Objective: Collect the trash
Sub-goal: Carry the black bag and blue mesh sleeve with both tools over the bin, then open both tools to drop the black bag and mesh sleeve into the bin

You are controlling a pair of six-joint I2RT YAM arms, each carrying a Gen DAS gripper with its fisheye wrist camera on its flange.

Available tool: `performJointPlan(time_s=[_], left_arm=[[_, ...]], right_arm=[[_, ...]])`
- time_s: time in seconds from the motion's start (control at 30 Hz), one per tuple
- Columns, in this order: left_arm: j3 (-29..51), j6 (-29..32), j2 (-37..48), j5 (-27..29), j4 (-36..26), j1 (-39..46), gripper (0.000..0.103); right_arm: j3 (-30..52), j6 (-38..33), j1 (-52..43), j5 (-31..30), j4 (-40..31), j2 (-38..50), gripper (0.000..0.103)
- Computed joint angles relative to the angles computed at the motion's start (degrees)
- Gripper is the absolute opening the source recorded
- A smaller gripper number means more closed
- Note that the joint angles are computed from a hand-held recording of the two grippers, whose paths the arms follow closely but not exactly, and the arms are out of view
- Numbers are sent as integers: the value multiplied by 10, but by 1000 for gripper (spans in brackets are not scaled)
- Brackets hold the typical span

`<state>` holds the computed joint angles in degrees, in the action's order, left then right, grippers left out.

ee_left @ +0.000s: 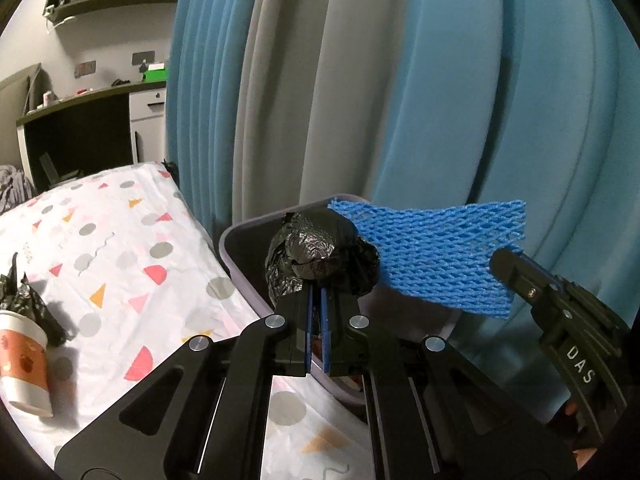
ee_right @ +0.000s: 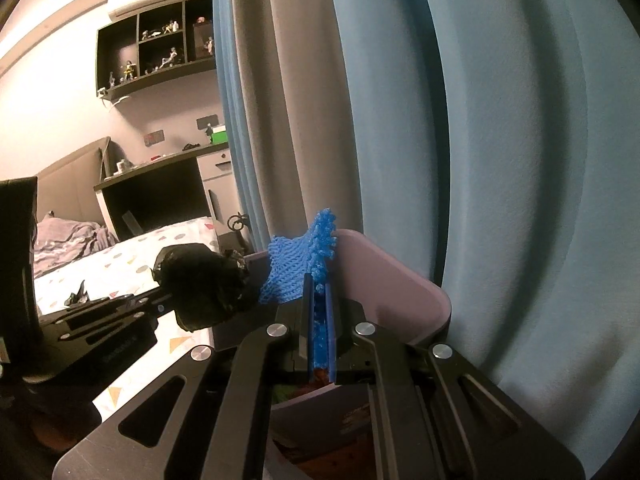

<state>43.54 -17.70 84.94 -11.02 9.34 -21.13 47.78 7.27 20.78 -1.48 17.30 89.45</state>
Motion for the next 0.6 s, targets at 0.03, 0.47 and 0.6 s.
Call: performJointPlan(time_s=[0.03,0.47,0.6], left_arm=[[3,1,5,3,0,1,3],[47,-2,66,39,-5,8,3],[46,0,78,59,3,11,13]], right_arm=[[3,1,0,1,-2,3,6],[37,2,-3,-6,-10,46,6],[41,2,-7,-16,-9,56,6]])
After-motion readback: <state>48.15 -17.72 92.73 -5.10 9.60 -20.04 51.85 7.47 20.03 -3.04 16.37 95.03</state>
